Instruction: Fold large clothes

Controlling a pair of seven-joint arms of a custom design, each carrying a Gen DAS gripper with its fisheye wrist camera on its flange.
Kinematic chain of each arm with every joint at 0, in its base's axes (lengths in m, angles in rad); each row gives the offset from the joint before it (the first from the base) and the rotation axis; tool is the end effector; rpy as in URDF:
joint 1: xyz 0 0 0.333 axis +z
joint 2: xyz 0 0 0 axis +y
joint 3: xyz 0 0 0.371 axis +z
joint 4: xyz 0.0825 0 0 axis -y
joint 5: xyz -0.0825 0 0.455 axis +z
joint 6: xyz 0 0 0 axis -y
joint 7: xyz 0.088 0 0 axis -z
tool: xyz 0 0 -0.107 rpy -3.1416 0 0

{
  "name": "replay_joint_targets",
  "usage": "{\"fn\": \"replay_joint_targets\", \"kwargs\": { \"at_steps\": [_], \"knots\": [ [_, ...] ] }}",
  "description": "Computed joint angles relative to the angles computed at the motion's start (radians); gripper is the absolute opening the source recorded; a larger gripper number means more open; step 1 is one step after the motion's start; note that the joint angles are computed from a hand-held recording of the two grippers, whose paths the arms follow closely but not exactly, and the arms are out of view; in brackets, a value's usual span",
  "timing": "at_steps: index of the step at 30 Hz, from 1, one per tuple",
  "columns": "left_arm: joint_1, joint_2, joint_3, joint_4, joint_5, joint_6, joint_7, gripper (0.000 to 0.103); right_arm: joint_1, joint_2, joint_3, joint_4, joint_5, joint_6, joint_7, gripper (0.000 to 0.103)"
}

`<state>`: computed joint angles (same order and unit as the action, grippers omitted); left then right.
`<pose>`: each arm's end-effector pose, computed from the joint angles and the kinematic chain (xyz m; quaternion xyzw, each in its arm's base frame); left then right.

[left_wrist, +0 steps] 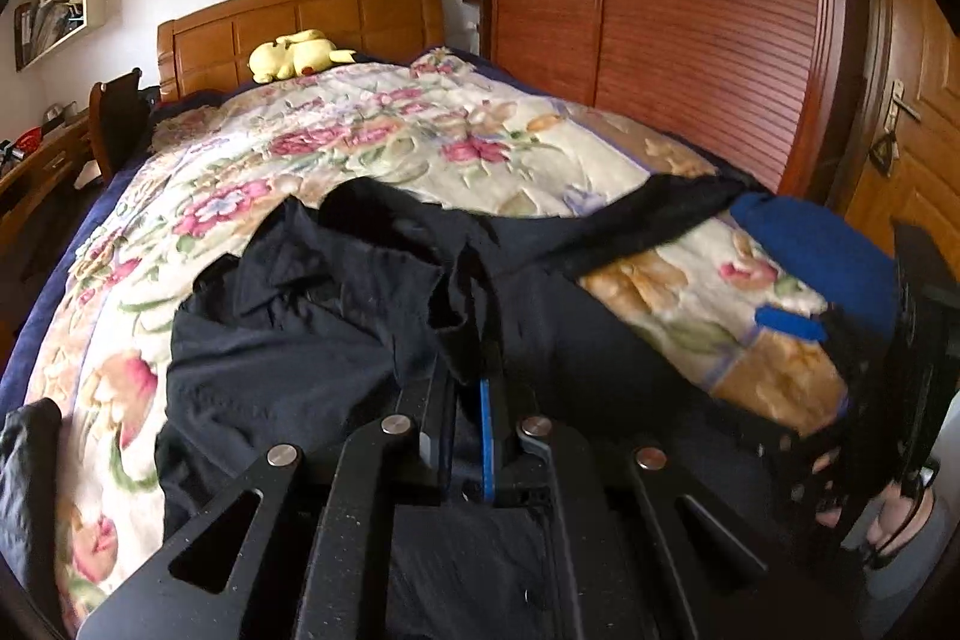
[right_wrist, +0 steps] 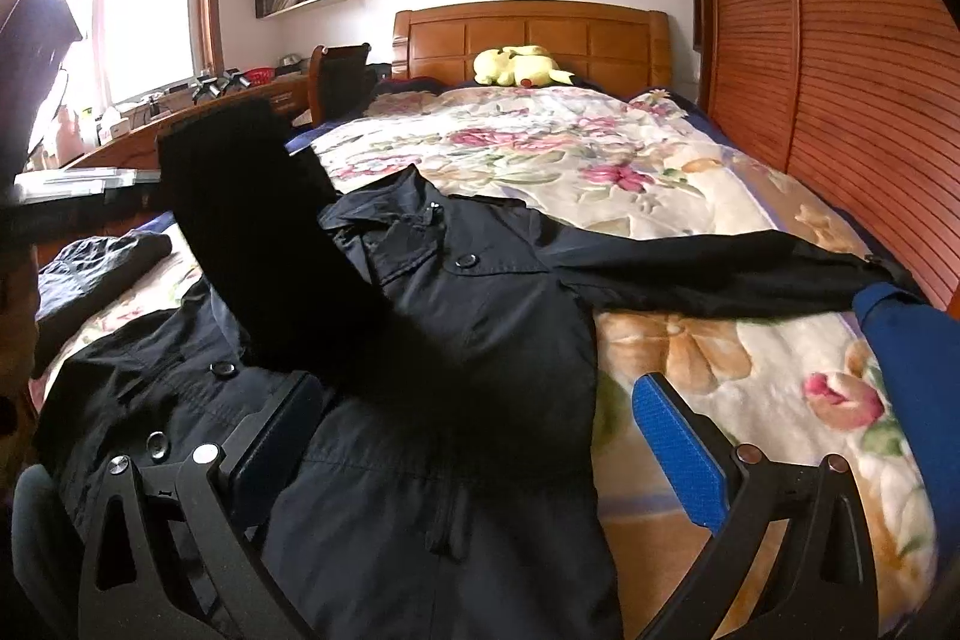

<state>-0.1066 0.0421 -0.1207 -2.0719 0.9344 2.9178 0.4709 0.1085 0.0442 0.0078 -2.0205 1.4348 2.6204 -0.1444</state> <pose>0.6273 -0.1954 0.5036 -0.6482 0.6234 -0.3159 0.3024 0.6585 0.0539 0.4949 -0.7780 0.3605 -0.2132 0.4683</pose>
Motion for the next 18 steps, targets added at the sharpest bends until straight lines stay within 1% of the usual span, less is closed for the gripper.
{"fn": "replay_joint_targets", "kwargs": {
  "at_steps": [2,8,10,12,17,18],
  "knots": [
    [-0.003,0.002,-0.001,-0.005,0.013,0.001,-0.006,0.006,-0.001,0.004,0.000,0.008,-0.006,-0.008,0.003,0.103],
    [-0.004,0.000,0.004,-0.017,-0.009,0.018,0.000,0.006,0.003,0.002,0.005,0.012,-0.005,-0.015,-0.002,0.103],
    [-0.005,-0.013,0.002,-0.022,0.021,0.008,-0.024,0.006,0.003,0.002,0.005,0.013,0.001,-0.018,-0.008,0.103],
    [-0.003,-0.026,-0.005,-0.024,0.042,0.002,-0.037,0.006,0.003,0.001,0.003,0.014,0.005,-0.022,-0.011,0.103],
    [0.007,-0.045,-0.023,-0.012,0.047,-0.008,-0.027,0.006,-0.003,0.017,0.002,0.030,0.014,-0.018,-0.003,0.103],
    [0.008,-0.049,-0.027,-0.008,0.048,-0.009,-0.026,0.009,-0.005,0.020,0.002,0.033,0.015,-0.017,0.002,0.103]
  ]
}}
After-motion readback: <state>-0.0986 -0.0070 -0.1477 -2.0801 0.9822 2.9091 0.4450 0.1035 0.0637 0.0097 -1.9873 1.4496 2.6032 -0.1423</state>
